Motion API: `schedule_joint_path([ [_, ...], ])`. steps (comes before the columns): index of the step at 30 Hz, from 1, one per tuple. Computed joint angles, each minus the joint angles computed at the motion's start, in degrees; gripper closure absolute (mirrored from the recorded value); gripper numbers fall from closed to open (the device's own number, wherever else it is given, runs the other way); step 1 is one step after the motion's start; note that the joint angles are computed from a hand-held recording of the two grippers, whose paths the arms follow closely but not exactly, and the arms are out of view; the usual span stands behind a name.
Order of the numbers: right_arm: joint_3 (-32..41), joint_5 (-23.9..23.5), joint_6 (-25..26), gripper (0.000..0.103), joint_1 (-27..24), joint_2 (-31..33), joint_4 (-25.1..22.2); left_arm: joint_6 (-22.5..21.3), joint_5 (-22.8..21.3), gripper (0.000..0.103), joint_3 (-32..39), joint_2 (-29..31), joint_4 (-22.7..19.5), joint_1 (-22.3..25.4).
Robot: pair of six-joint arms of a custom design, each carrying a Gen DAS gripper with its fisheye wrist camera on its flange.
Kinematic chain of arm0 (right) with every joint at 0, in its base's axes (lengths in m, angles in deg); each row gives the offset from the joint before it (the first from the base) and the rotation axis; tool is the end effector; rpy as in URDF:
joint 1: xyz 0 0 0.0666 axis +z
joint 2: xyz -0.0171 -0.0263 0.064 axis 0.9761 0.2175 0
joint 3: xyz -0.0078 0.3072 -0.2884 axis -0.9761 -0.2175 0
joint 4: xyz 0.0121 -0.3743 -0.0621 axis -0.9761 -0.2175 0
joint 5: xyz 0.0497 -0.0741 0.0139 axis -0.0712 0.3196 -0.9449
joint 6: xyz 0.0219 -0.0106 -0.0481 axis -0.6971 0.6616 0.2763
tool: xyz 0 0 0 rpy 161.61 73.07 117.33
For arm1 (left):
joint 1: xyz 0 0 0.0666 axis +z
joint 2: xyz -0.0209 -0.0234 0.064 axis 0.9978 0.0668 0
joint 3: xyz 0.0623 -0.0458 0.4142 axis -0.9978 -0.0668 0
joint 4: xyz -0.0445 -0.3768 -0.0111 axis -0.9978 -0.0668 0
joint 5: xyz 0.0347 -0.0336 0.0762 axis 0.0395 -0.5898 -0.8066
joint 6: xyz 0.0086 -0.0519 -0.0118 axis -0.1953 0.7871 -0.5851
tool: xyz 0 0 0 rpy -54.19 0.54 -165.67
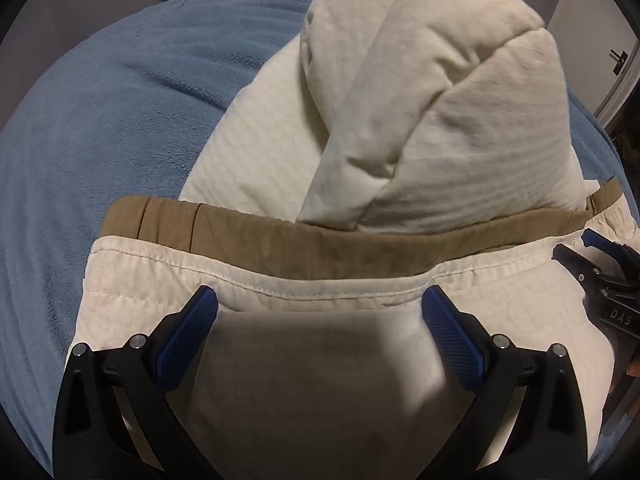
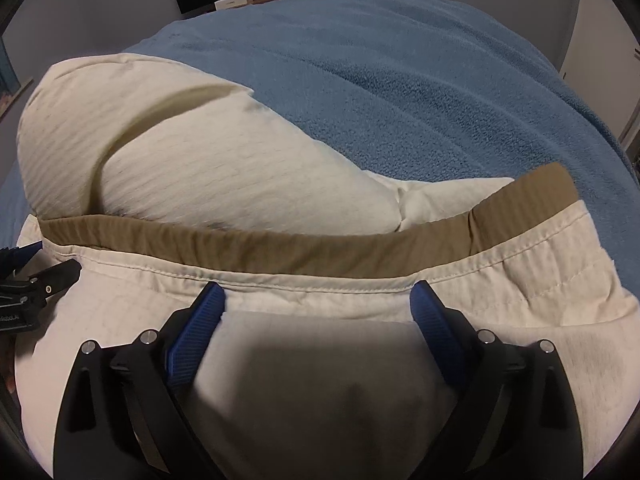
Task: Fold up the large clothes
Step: 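Press and smooth the folded hem flat with both tools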
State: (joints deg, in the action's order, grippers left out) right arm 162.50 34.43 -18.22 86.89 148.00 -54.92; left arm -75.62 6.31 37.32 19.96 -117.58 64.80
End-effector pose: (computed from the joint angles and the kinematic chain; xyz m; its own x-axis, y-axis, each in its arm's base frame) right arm 0.5448 0.0890 0.4725 -0.8613 0.0875 -0.5005 0.0509 0.9950 0.0865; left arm 0.5752 -0.2243 0.5051 -0.8766 0.1981 -0.4386 0.2347 0.9716 -0.0301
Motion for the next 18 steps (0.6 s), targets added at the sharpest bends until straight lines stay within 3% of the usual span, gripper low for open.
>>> schedule_joint_path([
  [6, -0.48, 1.23, -0.65, 0.013, 0.8, 0.13, 0.77, -0.71, 0.85, 0.005, 3.79, 2.73, -1.26, 1.0],
  [12, -1.23, 1.47, -0.85, 0.013, 0.99, 0.0, 1.67, -0.37, 0.46, 0.005, -0.37, 0.53, 1.14, 0.57],
  [14, -1.32, 1.25, -0.54, 0.013, 0.67, 0.02, 1.84, 0.58, -0.14, 0.005, -5.7, -3.47, 2.57, -0.53],
  [18, -1.43, 1.27, -0.51, 0.013, 0.64, -0.04, 1.92, 1.27, -0.78, 0.005, -5.25, -3.16, 2.67, -1.35],
])
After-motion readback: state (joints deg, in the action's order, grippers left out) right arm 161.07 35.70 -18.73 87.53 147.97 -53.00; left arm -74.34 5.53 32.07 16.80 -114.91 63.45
